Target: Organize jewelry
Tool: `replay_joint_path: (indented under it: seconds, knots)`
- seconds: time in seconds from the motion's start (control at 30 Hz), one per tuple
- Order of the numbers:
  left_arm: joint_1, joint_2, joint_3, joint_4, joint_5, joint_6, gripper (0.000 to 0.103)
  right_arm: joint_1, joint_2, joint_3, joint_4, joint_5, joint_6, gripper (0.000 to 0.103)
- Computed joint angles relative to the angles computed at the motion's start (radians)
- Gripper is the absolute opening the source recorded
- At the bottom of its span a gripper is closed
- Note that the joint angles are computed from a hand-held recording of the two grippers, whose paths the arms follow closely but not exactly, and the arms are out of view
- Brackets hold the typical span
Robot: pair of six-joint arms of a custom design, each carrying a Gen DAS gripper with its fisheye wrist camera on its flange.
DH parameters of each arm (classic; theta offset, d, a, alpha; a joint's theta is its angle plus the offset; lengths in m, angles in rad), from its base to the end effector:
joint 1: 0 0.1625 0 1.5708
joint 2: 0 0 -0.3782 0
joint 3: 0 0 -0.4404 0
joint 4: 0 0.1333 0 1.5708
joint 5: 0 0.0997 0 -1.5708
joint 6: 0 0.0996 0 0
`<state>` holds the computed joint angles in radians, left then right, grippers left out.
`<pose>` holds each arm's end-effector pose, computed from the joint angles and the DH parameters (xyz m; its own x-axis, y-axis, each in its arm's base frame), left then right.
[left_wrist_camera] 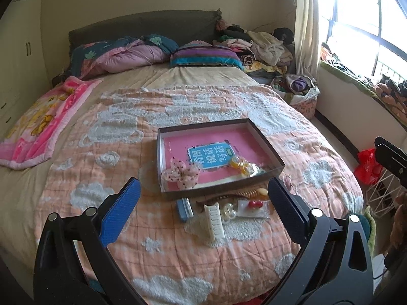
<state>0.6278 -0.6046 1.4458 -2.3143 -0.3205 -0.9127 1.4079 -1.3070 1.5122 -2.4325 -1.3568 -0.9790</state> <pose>-0.4334 -0.5961 0.0082 -0.7046 -0.2733 -0.6549 0.4055 0.6023 -0.6876 0.0440 -0.6844 0.4216 -0.6563 -0.6317 0.4127 -0.7461 0.4614 -0.4801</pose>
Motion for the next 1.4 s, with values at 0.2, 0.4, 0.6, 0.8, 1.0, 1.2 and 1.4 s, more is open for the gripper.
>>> replay_joint_path:
  seconds: [0.2, 0.4, 0.6, 0.8, 1.0, 1.2, 1.4]
  knots:
    - [-0.004, 0.013, 0.005, 0.033, -0.007, -0.044, 0.094, -0.012, -0.019, 0.037, -0.014, 0.005, -0.02, 0.097]
    - [0.001, 0.017, 0.014, 0.087, -0.02, -0.1, 0.094, -0.019, -0.016, 0.045, -0.007, -0.004, -0.027, 0.097]
    - [0.014, 0.032, 0.014, 0.123, -0.042, -0.13, 0.094, -0.03, -0.005, 0.057, -0.007, -0.032, -0.041, 0.097]
    - [0.026, 0.045, 0.024, 0.098, -0.07, -0.125, 0.094, -0.039, 0.007, 0.075, -0.018, -0.067, -0.059, 0.097]
    - [0.038, 0.067, 0.023, 0.08, -0.106, -0.111, 0.094, -0.043, 0.023, 0.078, -0.007, -0.105, -0.069, 0.097]
    - [0.057, 0.087, 0.026, 0.024, -0.14, -0.075, 0.094, -0.048, 0.051, 0.066, 0.007, -0.142, -0.074, 0.097]
    - [0.087, 0.104, 0.019, -0.022, -0.173, -0.042, 0.094, -0.054, 0.112, 0.028, -0.006, -0.19, -0.051, 0.097]
